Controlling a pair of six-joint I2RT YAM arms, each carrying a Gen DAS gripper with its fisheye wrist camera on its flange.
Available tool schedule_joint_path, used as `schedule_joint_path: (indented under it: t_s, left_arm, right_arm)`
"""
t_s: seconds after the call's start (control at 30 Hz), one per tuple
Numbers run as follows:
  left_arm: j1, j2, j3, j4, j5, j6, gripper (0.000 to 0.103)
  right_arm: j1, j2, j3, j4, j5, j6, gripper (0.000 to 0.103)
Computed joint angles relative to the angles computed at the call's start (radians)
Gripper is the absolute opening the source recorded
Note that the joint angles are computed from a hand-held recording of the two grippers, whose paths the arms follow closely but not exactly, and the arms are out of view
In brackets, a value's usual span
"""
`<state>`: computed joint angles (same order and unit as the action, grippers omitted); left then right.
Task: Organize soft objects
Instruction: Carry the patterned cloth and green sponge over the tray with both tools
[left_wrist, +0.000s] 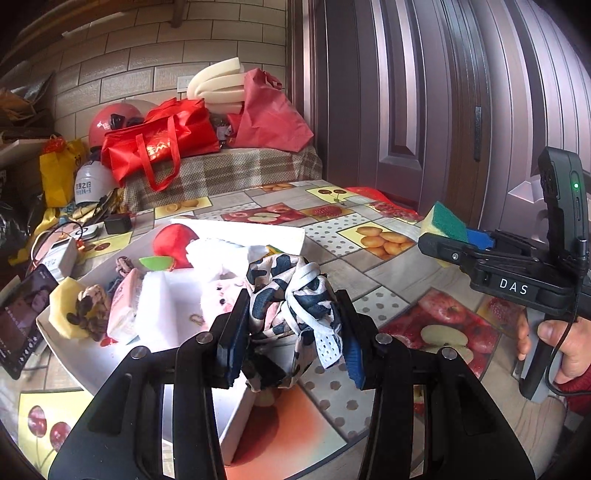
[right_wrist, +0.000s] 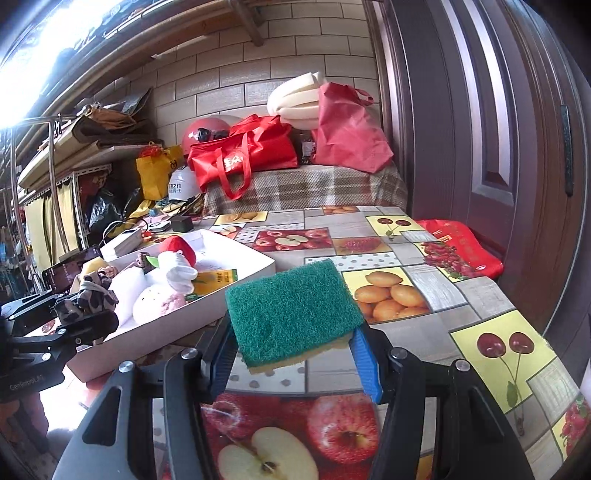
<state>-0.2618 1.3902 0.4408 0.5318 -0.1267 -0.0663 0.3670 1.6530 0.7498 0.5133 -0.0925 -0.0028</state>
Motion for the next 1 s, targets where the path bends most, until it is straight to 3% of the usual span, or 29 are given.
schedule_joint_path:
  t_s: [0.5,1.0]
  left_arm:
    - [0.206,-0.062,-0.070,0.035,0.103,0.011,0.044]
    - [0.340,0.072,0.024,0.054,0.110,-0.035,0.044]
  right_arm:
    - [0.188,0.064,0.063,-0.023,0.086,-0.015,0.057]
    - [0.280,0.179,0.203,-0.065,0.118,-0.012,0.057]
